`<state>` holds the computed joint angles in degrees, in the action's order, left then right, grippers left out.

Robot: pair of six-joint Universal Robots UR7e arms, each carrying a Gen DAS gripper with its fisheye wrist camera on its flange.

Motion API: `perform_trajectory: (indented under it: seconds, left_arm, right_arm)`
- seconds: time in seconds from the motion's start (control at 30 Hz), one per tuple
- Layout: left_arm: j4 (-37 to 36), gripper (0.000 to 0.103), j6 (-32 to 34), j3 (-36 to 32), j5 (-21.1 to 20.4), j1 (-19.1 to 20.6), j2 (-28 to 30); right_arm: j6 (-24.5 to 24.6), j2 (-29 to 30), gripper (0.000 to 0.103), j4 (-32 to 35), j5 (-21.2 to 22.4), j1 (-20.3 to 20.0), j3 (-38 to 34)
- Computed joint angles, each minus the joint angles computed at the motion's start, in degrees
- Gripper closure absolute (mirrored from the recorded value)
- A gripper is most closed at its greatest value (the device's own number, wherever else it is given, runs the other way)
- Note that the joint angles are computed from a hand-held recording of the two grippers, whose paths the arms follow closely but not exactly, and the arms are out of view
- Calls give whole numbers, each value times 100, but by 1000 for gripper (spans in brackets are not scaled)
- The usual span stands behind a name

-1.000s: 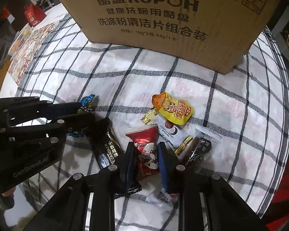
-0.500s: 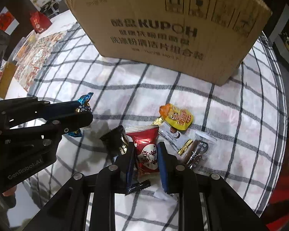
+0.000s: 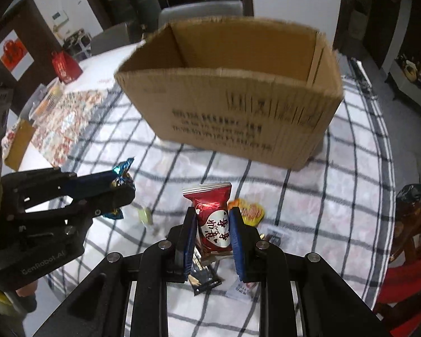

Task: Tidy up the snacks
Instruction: 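Grasp the blue-wrapped candy with the left gripper while the right gripper grasps the red packet, then carry both snacks over the box and open both grippers to drop them inside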

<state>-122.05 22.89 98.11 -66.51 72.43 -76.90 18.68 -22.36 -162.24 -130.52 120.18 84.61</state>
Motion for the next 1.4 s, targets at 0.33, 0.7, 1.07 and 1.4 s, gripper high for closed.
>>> perform_trajectory:
  seconds: [0.33, 0.7, 1.07, 1.4]
  left_arm:
    - [-127, 80, 67, -314, -167, -270, 10]
    - [-413, 80, 170, -736, -273, -375, 286]
    - [-941, 80, 407, -1091, -496, -321, 741]
    - [-1773, 80, 809, -1153, -276, -266, 1199]
  right_arm:
    - [-234, -89, 79, -290, -140, 124, -296]
    - [-559, -52, 79, -585, -280, 130, -665]
    - [-1324, 141, 79, -1438, -359, 28, -965]
    - [-1449, 283, 78, -1651, -359, -206, -1141]
